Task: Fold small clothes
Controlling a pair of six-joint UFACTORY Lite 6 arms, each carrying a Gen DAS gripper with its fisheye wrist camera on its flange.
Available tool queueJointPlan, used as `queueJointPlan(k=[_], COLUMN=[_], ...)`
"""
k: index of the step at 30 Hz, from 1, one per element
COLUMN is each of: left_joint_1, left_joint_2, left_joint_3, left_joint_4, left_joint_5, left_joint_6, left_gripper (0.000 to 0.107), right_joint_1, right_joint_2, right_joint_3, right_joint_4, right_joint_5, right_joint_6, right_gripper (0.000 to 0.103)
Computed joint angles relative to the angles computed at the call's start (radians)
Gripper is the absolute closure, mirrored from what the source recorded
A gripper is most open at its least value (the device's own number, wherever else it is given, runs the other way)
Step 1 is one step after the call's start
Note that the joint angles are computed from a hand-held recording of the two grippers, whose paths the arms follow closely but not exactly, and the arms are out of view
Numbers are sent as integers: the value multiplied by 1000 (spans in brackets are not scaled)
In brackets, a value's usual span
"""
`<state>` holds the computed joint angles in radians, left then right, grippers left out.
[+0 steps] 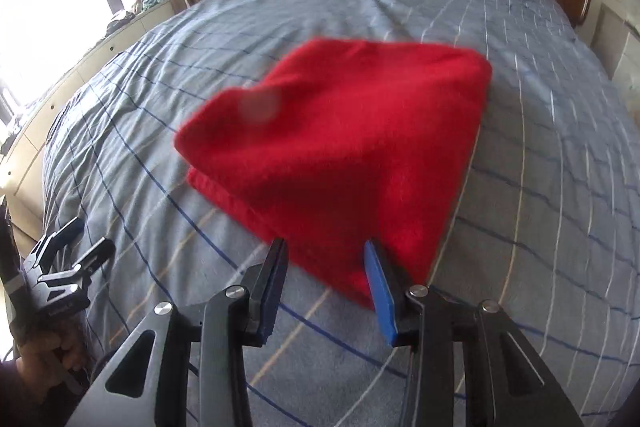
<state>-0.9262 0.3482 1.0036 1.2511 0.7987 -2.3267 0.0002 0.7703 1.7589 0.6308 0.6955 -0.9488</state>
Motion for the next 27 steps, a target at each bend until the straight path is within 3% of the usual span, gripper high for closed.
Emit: queueJointPlan(k=[2,6,8,10,11,16,19,27], left_joint_1=[-9,-35,-53,-81,-97,-157,-164,-130], left_joint_2=[9,11,-7,-25,-29,-21,31,243], left_joint_3=[6,10,-1,-9,-5,59,155,441], left_joint_4=[-3,-8,5,18,18,2,-23,-71], left_joint_5=[11,37,41,48,59,98,96,75], left_joint_6=[6,4,-11,-21,-15,37,113,309], left_gripper=[5,5,5,5,5,5,5,5], right_joint_1=[-26,-96,-147,-226,-278,-555,-675,-697], right_joint_2=[-16,-226,-370,-502,-559,-731,-771,-565], right_joint_3=[-51,-344,-533,-703,-776,-977,-1046,-993], right_joint_4=[54,302,429,552,601,653,732,943], right_joint_5=[-1,-30,-68,-92,-91,-4,30,3], right_joint_6=[-59,-266,-431,-604,-682,-923,-1119,-1323], right_gripper=[62,61,57,45,44,43,33,32])
